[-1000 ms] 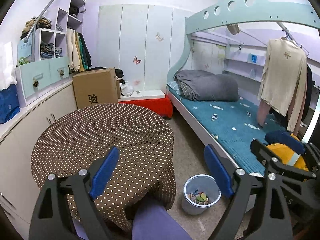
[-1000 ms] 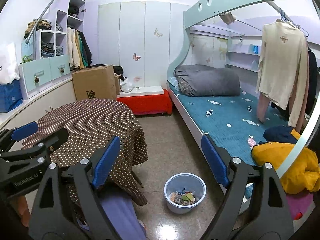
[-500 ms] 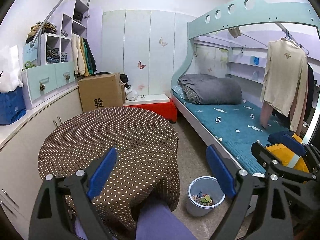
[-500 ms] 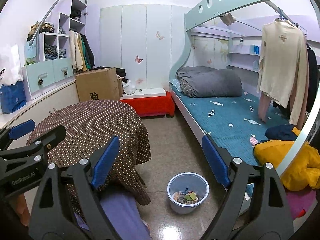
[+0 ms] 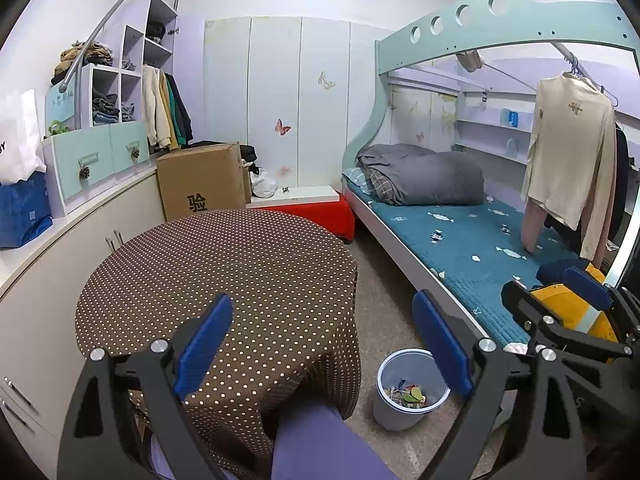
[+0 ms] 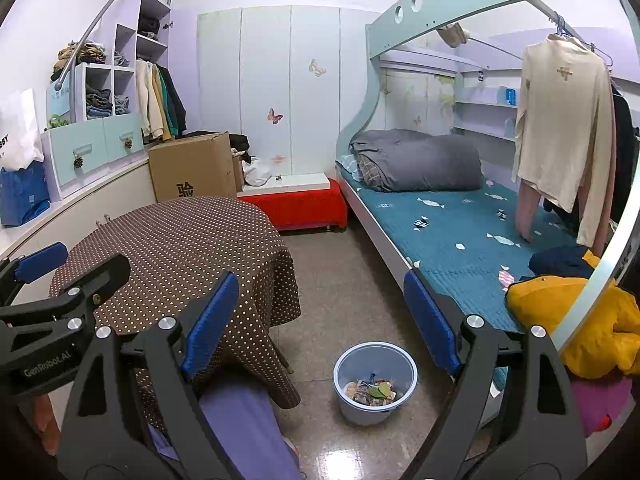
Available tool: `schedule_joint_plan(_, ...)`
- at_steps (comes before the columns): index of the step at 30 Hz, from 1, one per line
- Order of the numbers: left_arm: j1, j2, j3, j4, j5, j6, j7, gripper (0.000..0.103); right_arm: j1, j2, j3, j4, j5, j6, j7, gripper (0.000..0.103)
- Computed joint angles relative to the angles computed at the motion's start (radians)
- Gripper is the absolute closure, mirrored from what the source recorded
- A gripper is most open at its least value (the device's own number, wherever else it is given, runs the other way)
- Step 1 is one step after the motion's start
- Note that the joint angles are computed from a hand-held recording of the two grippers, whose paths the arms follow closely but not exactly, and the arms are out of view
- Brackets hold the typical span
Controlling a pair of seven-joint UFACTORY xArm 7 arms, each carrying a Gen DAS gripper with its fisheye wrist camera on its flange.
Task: Collect trash
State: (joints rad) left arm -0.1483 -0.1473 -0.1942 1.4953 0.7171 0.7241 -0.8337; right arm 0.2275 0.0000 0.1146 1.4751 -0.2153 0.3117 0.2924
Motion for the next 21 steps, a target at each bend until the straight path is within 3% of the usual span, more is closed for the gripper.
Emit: schedule_joint_plan(21,0.0,-0.002,-0.002,-0.004,-0.001,0.002,-0.007,0.012,-0.002,-0.008,-0.002,-0.024,0.032,-0.011,-0.02,0.02)
